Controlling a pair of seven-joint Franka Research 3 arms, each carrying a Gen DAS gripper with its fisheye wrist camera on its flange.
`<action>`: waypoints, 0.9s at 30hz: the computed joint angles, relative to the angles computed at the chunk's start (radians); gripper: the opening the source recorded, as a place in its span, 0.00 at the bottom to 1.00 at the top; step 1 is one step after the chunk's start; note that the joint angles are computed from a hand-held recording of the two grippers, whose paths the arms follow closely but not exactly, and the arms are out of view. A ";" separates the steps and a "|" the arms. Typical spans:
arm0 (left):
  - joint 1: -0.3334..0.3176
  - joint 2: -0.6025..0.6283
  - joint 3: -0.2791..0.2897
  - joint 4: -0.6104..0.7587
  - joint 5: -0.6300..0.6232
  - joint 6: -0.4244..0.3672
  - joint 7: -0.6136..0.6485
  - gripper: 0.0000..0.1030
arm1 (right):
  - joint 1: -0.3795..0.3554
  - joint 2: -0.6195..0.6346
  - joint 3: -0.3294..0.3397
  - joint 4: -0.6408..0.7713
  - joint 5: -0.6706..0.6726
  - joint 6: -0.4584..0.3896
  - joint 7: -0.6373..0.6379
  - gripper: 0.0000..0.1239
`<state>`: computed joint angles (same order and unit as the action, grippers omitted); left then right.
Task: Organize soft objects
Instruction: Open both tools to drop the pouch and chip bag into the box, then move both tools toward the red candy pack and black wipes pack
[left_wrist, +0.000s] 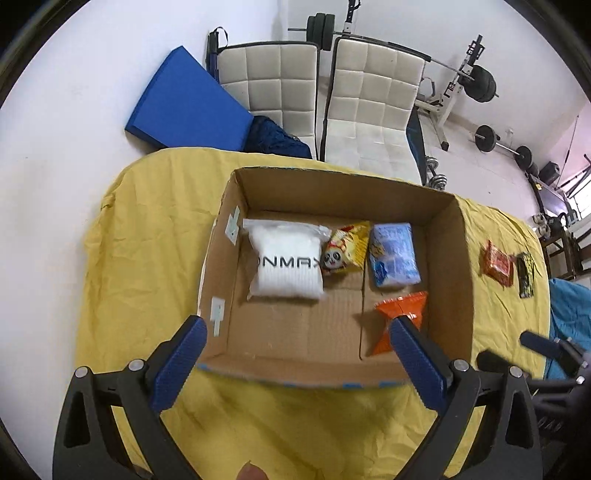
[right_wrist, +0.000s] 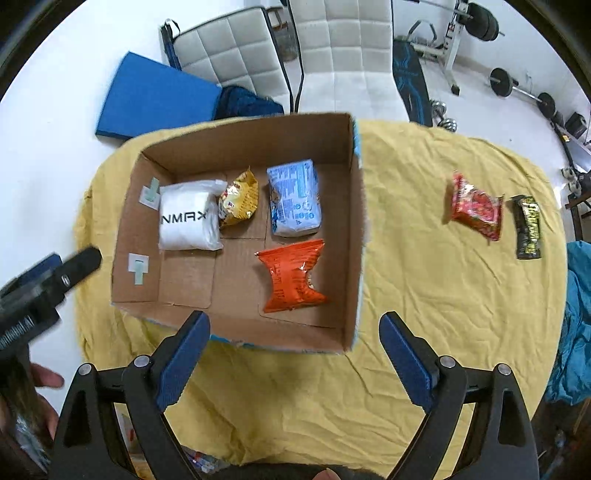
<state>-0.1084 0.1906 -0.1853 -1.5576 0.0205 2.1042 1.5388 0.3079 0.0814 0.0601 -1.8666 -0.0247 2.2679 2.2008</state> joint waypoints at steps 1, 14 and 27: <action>0.001 -0.015 -0.001 -0.016 -0.004 0.005 0.002 0.99 | 0.001 -0.022 0.000 -0.014 -0.003 0.004 0.002 0.77; -0.042 -0.105 -0.020 -0.052 -0.043 0.005 -0.010 0.99 | -0.046 -0.234 0.021 -0.177 0.035 0.066 -0.009 0.77; -0.235 0.198 -0.098 0.348 0.029 -0.131 -0.084 0.99 | -0.252 -0.432 -0.045 -0.412 0.025 0.062 -0.011 0.77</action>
